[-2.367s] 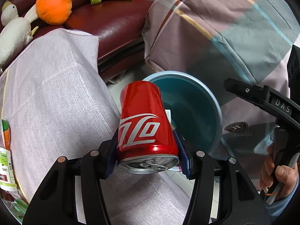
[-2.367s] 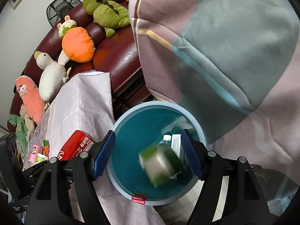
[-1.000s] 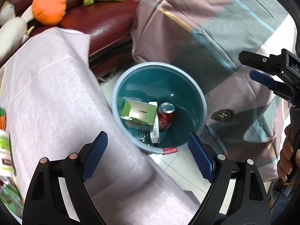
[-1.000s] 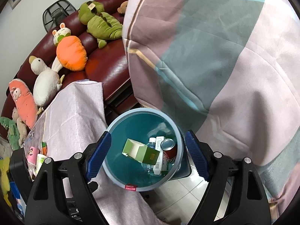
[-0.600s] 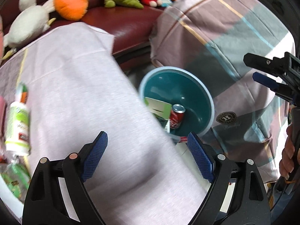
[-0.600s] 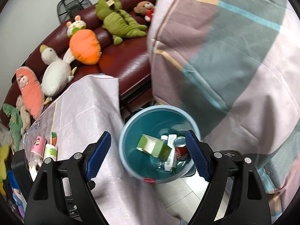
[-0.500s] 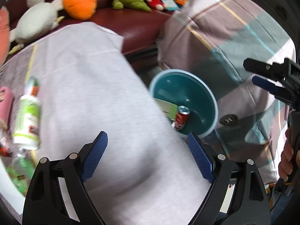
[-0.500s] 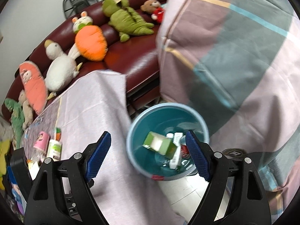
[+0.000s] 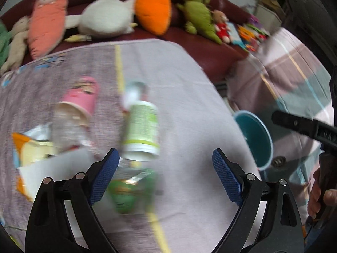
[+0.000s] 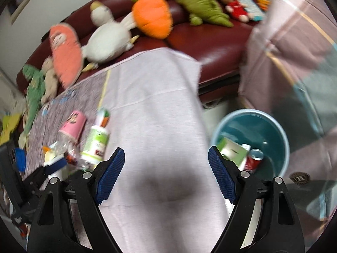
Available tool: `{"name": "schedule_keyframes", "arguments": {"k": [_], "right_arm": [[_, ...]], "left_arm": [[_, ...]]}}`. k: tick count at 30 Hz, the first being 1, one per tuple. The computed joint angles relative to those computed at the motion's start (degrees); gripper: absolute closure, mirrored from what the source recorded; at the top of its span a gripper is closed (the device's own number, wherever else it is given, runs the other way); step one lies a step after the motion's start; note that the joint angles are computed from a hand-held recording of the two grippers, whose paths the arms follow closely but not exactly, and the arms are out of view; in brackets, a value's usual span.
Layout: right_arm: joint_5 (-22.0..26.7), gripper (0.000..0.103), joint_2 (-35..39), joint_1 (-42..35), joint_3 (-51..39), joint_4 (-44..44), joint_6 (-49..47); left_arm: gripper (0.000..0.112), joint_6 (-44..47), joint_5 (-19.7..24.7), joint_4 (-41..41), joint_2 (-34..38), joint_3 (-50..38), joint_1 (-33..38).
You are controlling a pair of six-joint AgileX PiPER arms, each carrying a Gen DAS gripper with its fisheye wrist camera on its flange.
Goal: Collect trash
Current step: 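Move both tools back over the table toward the cups and bottles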
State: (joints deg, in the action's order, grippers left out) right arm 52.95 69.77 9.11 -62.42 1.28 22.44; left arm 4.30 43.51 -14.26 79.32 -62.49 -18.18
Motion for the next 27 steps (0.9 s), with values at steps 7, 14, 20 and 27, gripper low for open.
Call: {"name": "schedule_keyframes", "arguments": {"k": [7,14,20,27], "right_arm": [[0.65,0.025,12.38,9.18,-9.47,0.26,3.50],[2.24,0.025,25.85,11.75,-19.44,6.97,-0.69],[2.87,0.025,33.81,12.03,-25.33,12.18,-3.42],[2.12,0.032,39.49,11.14,-27.81,17.70,-7.57]], "left_arm": [[0.021,13.78,3.20,-9.42,1.20,-1.28,17.36],[0.021,18.75,5.20,-12.37,6.03,-4.97,25.20],[0.021,18.56,5.49,-11.63,10.28,-8.55,25.66],[0.021,16.80,6.86,-9.04,16.84,-15.58,24.55]]}}
